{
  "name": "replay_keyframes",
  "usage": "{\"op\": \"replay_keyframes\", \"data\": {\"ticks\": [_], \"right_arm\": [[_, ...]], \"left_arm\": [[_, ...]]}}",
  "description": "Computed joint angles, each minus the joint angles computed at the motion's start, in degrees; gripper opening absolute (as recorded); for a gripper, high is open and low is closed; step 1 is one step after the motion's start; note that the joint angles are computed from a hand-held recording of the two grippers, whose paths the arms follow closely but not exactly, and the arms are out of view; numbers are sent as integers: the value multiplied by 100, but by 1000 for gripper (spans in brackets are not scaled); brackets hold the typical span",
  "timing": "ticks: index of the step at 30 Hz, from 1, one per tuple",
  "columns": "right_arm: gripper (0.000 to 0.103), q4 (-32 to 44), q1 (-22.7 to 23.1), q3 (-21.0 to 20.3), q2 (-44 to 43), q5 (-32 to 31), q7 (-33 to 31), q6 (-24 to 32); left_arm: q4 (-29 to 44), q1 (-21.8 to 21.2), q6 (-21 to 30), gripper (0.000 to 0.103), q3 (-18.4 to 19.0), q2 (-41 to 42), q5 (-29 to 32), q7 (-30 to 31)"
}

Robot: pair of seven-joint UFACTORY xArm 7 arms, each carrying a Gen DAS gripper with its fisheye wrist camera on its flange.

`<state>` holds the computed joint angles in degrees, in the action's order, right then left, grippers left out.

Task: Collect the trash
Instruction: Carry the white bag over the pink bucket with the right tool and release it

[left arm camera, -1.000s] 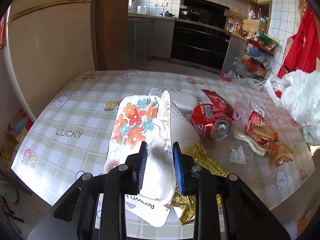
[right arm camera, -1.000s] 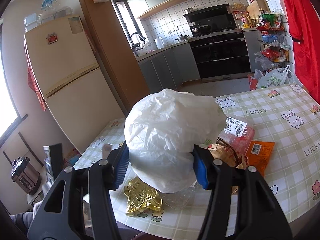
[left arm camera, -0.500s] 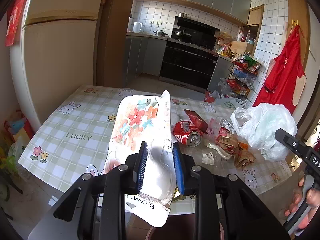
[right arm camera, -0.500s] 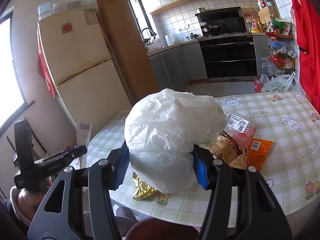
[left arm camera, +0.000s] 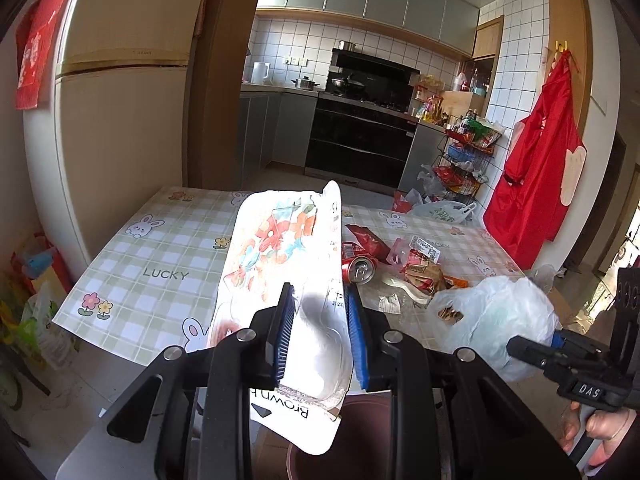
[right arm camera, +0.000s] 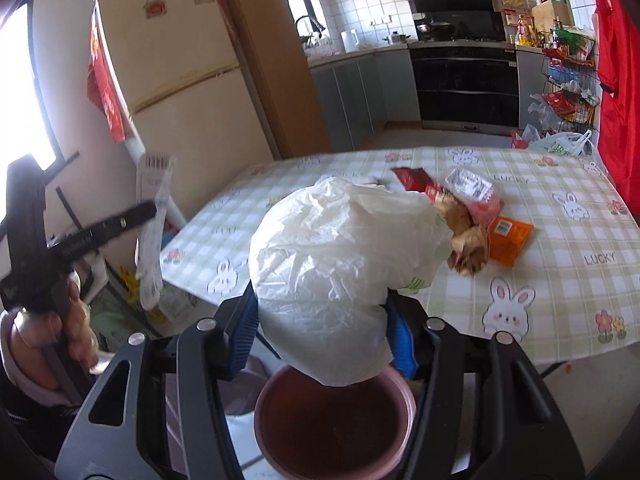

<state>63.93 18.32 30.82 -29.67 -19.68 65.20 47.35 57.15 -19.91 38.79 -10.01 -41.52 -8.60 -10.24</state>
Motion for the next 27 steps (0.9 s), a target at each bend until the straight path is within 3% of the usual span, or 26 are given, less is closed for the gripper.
{"op": "replay_keyframes", "data": {"ticks": [8,27], "right_arm": [[57,107,513,26,496,481,135,412],[59,158,1263,-613,1293,1078,41,778]], "left_arm": [[-317,-143,91,26,41,-443,-154,-36],[-630,-240,237,26,89,-445,-294,36]]}}
